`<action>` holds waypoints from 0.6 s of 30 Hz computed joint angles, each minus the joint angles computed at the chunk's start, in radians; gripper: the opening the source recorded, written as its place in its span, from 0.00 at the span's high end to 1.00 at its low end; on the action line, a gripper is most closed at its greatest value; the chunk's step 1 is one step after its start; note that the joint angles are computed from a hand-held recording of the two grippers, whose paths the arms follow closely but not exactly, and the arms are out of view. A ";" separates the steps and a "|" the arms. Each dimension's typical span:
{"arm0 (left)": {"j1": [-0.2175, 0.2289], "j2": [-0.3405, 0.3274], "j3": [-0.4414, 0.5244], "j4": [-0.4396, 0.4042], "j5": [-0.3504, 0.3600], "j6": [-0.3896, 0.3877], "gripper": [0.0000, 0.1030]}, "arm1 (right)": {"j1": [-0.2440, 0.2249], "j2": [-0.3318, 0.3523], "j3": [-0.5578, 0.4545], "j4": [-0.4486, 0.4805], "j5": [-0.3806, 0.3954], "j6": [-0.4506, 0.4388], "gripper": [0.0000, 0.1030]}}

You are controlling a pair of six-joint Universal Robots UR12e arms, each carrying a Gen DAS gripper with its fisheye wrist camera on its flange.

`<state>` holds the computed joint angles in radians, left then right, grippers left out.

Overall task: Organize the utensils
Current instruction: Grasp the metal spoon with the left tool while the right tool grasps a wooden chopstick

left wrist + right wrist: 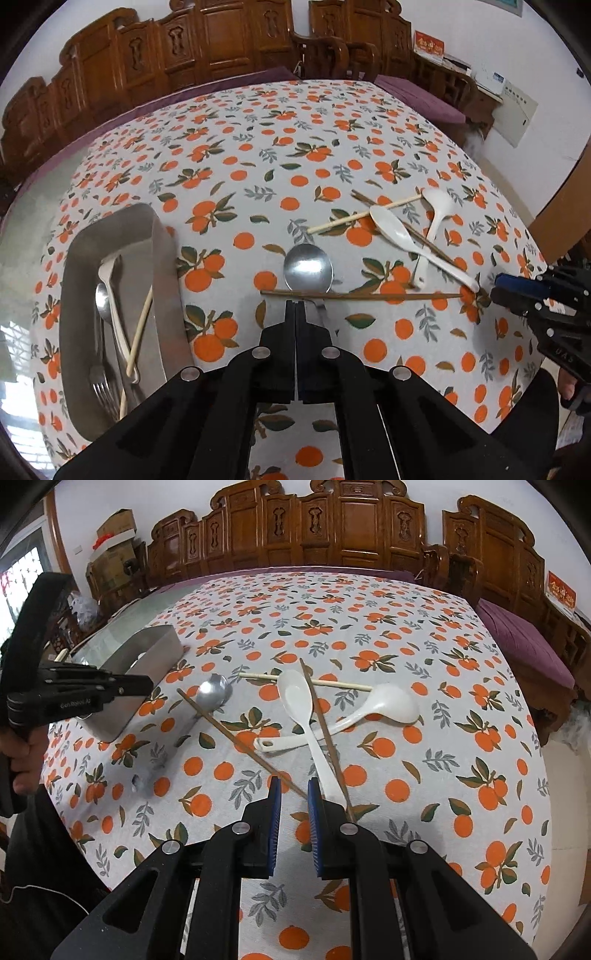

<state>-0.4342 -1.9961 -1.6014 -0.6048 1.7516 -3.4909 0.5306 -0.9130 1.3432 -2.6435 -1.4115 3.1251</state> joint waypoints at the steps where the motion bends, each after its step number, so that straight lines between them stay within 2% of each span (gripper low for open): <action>1: 0.000 0.000 -0.003 0.000 -0.002 -0.001 1.00 | 0.000 0.001 -0.002 0.000 0.000 0.001 0.84; 9: -0.003 -0.003 -0.016 -0.006 -0.013 -0.011 1.00 | 0.009 0.037 -0.060 0.014 0.054 -0.028 0.84; 13: -0.003 0.014 -0.032 0.012 -0.010 -0.014 1.00 | 0.022 0.085 -0.132 0.070 0.082 -0.076 0.84; 15: -0.002 0.025 -0.044 0.021 -0.009 -0.016 1.00 | 0.026 0.108 -0.168 0.099 0.097 -0.097 0.73; 18: 0.000 0.037 -0.058 0.032 -0.008 -0.020 1.00 | 0.031 0.137 -0.218 0.141 0.115 -0.118 0.70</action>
